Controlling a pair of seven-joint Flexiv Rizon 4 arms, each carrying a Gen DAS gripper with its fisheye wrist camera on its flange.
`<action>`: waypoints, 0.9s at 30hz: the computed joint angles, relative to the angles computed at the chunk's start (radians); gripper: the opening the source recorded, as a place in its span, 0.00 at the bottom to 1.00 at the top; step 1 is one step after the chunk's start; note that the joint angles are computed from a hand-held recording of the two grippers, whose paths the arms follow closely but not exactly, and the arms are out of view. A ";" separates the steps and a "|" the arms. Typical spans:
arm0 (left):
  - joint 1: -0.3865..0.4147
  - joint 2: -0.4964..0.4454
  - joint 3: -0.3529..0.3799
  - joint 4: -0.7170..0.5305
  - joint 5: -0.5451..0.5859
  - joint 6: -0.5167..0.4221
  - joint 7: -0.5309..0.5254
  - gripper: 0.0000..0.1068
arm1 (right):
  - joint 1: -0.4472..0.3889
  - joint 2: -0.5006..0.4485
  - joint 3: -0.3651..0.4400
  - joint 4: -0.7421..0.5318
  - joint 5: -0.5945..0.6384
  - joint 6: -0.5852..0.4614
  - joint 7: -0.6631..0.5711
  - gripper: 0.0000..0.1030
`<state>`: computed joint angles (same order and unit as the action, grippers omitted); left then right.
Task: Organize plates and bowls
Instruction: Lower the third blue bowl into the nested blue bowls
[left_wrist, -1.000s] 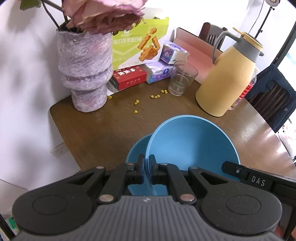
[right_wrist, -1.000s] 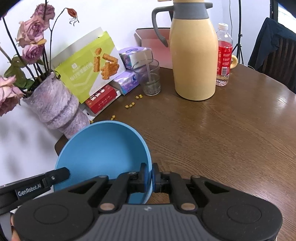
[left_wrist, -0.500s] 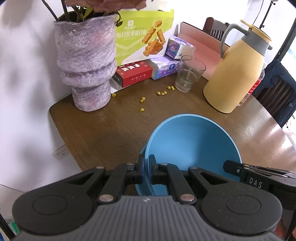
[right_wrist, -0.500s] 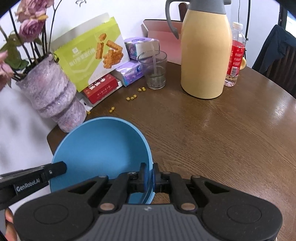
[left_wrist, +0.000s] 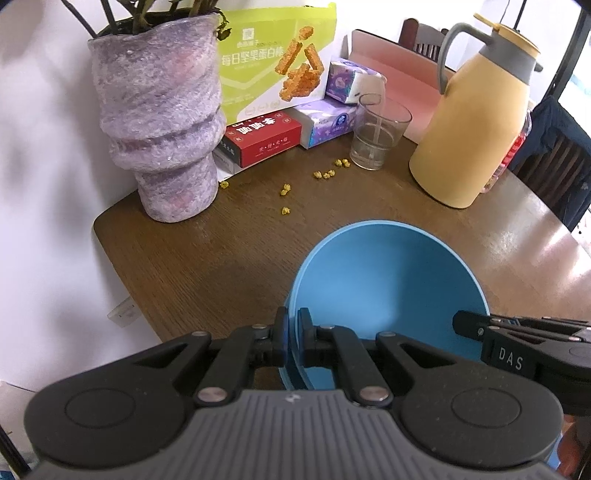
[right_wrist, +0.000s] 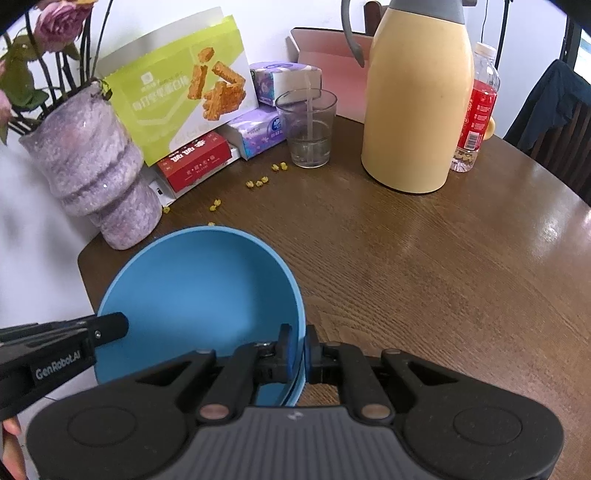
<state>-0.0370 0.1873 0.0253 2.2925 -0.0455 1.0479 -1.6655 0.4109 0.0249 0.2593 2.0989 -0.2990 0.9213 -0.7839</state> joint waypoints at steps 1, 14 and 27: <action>0.000 0.000 -0.001 0.001 0.004 0.003 0.001 0.05 | 0.000 -0.001 0.000 0.002 -0.005 0.000 0.001 0.06; 0.009 -0.013 -0.010 0.008 0.069 0.032 -0.001 0.05 | 0.004 -0.013 -0.001 0.016 -0.059 0.008 0.027 0.06; 0.009 -0.013 -0.012 0.005 0.095 0.022 -0.014 0.06 | 0.006 -0.015 -0.001 0.027 -0.093 0.018 0.041 0.07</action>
<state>-0.0280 0.1742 0.0132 2.2972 0.0499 1.0694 -1.6792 0.4166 0.0101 0.2584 2.1256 -0.3920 0.9390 -0.7428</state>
